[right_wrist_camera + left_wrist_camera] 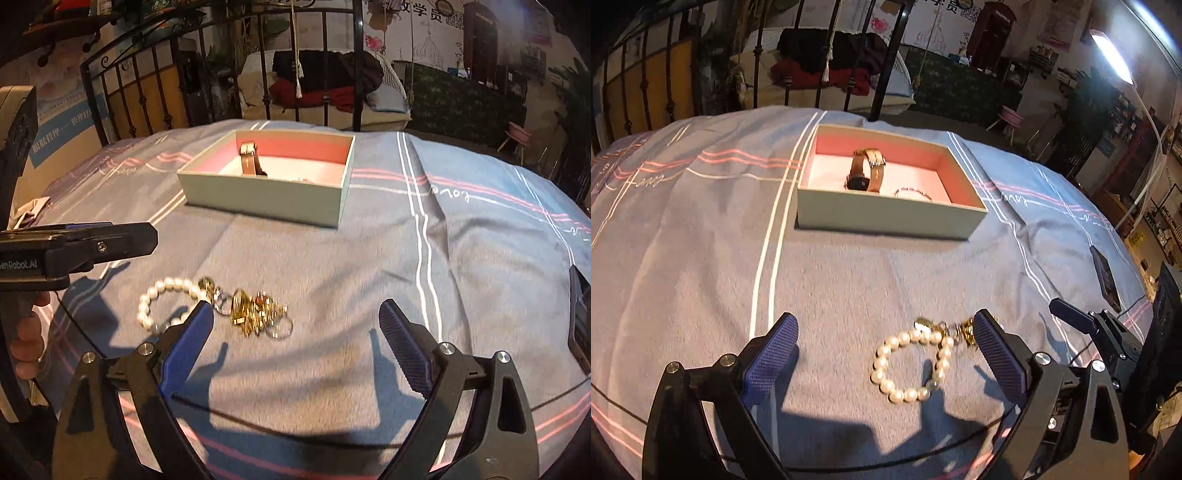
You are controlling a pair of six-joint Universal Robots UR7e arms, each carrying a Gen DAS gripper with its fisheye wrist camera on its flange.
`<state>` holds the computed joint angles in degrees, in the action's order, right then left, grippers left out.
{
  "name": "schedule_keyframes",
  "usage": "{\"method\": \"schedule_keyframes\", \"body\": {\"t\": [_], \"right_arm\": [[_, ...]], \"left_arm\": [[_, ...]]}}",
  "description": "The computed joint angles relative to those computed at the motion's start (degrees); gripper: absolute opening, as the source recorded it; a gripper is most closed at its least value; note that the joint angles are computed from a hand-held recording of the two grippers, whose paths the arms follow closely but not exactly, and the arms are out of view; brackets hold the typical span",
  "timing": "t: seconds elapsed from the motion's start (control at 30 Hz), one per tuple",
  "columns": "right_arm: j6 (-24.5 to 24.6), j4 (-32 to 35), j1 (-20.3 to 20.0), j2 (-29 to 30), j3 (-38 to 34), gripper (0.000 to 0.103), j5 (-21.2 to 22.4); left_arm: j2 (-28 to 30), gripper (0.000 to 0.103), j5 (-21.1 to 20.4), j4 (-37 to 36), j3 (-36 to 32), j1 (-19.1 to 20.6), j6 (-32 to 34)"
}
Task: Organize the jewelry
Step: 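Grasp the pearl bracelet with the left gripper while the right grasps a gold earring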
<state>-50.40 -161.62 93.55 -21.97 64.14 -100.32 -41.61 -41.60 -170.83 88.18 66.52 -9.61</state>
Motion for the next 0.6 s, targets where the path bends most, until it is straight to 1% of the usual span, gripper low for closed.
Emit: {"method": "schedule_keyframes", "body": {"t": [0.07, 0.1, 0.13, 0.17, 0.27, 0.3, 0.37, 0.47, 0.5, 0.53, 0.57, 0.6], "right_arm": [[0.05, 1.49, -0.11, 0.18, -0.31, 0.076, -1.48], [-0.06, 1.55, -0.12, 0.32, -0.44, 0.074, -2.15], [-0.09, 1.76, -0.16, 0.39, -0.61, 0.069, -2.19], [-0.04, 1.92, -0.21, 0.4, -0.6, 0.066, -2.24], [-0.21, 2.39, -0.23, 0.78, -1.23, 0.063, -2.59], [-0.36, 2.42, -0.22, 0.84, -1.29, 0.063, -2.6], [-0.91, 2.67, -0.16, 1.09, -1.69, 0.063, -2.67], [-1.6, 3.25, 0.03, 1.59, -2.41, 0.063, -2.92], [-1.74, 3.51, 0.1, 1.81, -2.8, 0.063, -2.93], [-1.9, 3.88, 0.17, 2.08, -3.28, 0.061, -3.05], [-2.06, 4.08, 0.22, 2.29, -3.6, 0.059, -3.09], [-2.1, 4.42, 0.27, 2.47, -3.96, 0.058, -3.11]], "left_arm": [[0.23, 0.094, -0.3, -0.29, 1.28, -0.2, 1.5], [0.45, 0.094, 0.05, -0.2, 1.61, -0.43, 2.07], [0.78, 0.094, -0.11, 0.11, 1.63, -0.59, 2.84], [1.24, 0.093, 0.2, 0.91, 1.33, -0.66, 3.43], [2.5, 0.088, 0.85, 3.59, -0.13, -0.46, 3.66], [2.75, 0.079, 0.91, 5.1, -0.72, -0.24, 3.23], [3.21, 0.071, 1.63, 7.29, -1.64, 0.16, 2.53], [3.47, 0.06, 3.01, 6.31, -1.55, 0.17, 3.71], [3.43, 0.052, 3.38, 5.93, -1.37, 0.19, 3.89], [3.27, 0.049, 3.53, 5.54, -1.11, 0.25, 3.95], [3.07, 0.042, 3.68, 5.37, -0.96, 0.34, 3.58], [2.71, 0.037, 3.21, 5.15, -0.75, 0.52, 3.11]]}}
